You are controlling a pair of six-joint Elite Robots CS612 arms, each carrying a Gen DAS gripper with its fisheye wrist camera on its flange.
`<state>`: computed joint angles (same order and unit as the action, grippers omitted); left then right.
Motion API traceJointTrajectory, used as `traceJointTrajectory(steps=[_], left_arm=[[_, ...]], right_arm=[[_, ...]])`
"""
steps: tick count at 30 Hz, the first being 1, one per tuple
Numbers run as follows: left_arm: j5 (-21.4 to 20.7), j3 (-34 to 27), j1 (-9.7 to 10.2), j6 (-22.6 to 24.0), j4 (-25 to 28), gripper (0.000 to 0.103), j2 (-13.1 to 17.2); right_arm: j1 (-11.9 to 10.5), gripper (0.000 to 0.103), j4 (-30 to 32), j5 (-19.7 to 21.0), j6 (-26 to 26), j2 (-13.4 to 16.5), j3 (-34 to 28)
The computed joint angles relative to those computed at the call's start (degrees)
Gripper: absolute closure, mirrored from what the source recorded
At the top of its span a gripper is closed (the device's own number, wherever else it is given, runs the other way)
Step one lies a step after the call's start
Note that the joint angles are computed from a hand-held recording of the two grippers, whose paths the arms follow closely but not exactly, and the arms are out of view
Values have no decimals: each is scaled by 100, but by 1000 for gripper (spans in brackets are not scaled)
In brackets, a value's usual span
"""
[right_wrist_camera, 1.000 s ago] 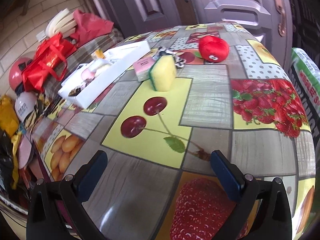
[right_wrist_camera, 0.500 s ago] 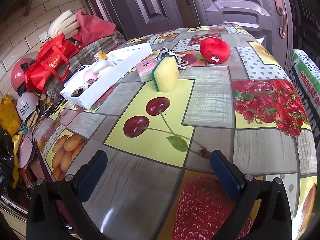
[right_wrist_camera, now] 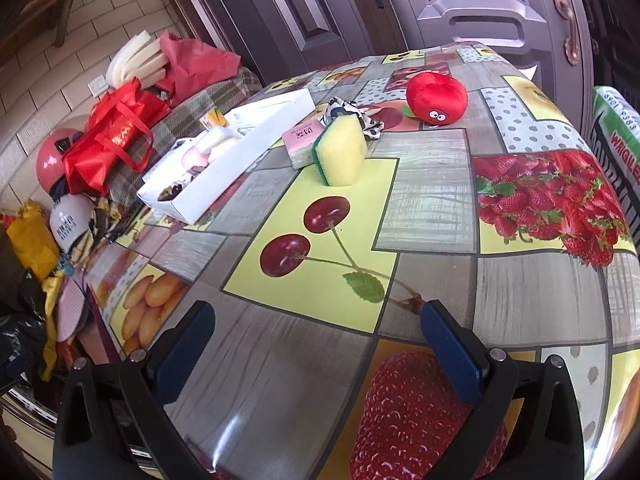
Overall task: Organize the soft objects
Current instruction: 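Move both open tools back over the remaining soft items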
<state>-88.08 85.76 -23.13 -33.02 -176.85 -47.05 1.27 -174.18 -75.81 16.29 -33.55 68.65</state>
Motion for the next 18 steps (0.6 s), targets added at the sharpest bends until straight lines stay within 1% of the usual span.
traceJointTrajectory(steps=[3, 6, 9, 13, 18], left_arm=[[-60, -161, -50, 237, 108, 17, 38], [-56, -245, -96, 423, 214, 17, 37], [14, -279, -111, 437, 327, 17, 14], [155, -209, -117, 404, 275, 17, -28], [215, -101, -58, 217, 293, 17, -94]], right_arm=[[-40, 0, -120, 188, 164, 7, 26], [-49, 0, -189, 243, 223, 11, 41], [-53, 0, -221, 274, 274, 16, 42], [-45, 0, -247, 249, 267, 17, 52], [-39, 0, -256, 207, 239, 21, 46]])
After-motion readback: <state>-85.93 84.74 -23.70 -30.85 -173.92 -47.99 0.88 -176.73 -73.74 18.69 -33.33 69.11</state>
